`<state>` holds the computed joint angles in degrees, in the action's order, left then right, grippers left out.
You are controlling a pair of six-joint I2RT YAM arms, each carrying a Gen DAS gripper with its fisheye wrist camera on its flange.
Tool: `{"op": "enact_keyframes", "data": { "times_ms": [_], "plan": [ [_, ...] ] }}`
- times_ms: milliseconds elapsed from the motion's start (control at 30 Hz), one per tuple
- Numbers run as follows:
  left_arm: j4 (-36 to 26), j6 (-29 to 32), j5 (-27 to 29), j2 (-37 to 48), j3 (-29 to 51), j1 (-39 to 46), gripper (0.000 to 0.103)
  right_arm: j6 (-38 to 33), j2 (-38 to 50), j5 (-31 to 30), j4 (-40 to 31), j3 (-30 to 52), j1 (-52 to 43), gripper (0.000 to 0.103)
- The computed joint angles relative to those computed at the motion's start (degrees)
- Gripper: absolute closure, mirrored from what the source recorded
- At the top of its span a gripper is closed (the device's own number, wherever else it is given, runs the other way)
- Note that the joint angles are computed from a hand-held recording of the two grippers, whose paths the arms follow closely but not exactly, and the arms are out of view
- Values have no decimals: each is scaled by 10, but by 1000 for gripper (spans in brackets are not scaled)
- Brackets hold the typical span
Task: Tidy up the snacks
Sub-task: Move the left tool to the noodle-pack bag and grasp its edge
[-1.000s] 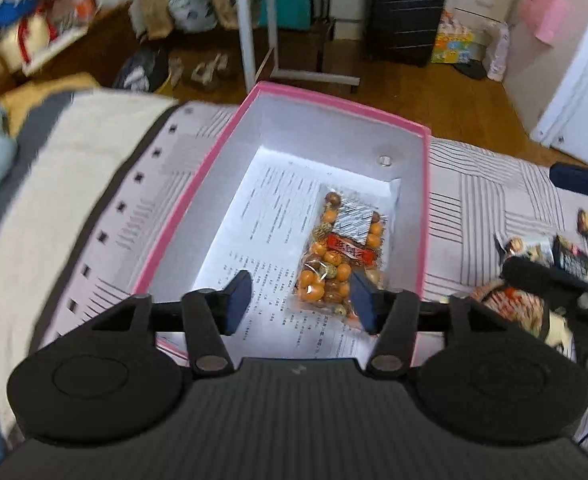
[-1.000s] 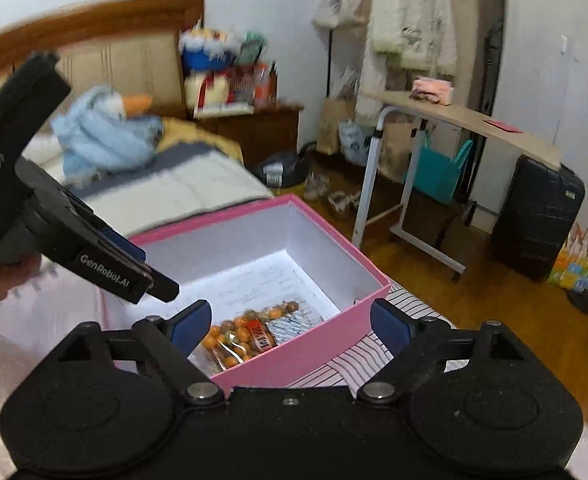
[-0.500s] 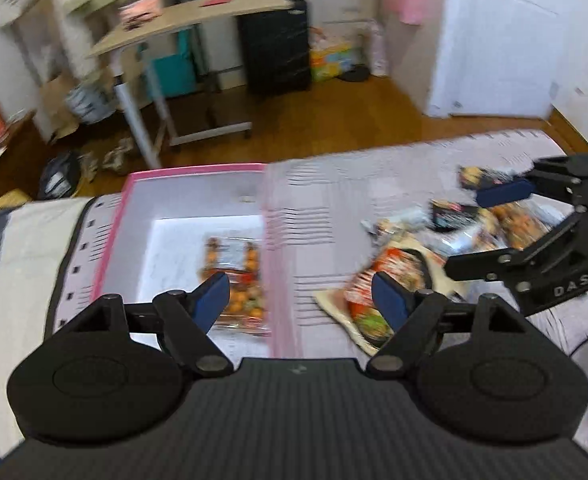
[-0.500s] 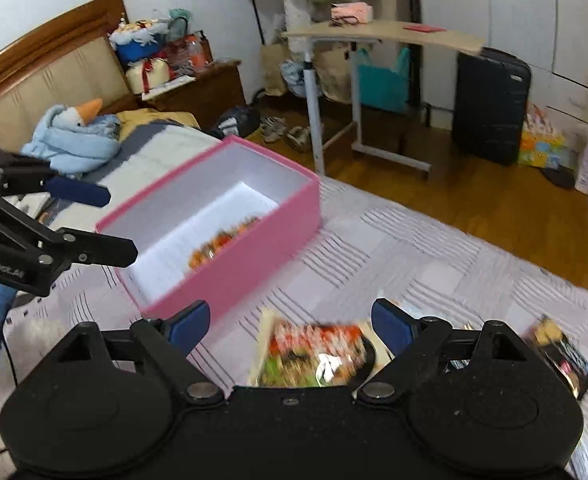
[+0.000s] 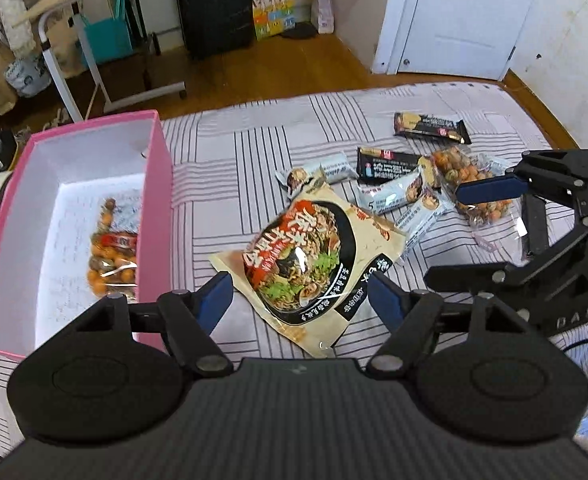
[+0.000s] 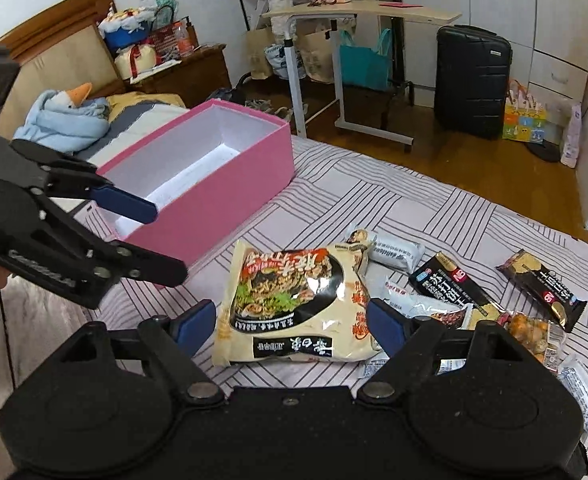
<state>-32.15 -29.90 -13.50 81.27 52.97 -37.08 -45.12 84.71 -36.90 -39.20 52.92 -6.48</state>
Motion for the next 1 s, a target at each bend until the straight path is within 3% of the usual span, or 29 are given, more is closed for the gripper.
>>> {"op": "enact_keyframes", "data": {
  "times_ms": [300, 567, 833, 1000],
  "plan": [
    [74, -33, 50, 98, -7, 24, 37, 0, 47, 34, 121, -54, 34, 18],
    [99, -81, -66, 177, 4, 1, 42, 23, 117, 59, 182, -51, 59, 18],
    [133, -118, -52, 224, -18, 33, 42, 60, 184, 85, 233, -39, 70, 17],
    [180, -140, -32, 219, -53, 47, 38, 54, 174, 108, 280, -76, 94, 6]
  ]
}}
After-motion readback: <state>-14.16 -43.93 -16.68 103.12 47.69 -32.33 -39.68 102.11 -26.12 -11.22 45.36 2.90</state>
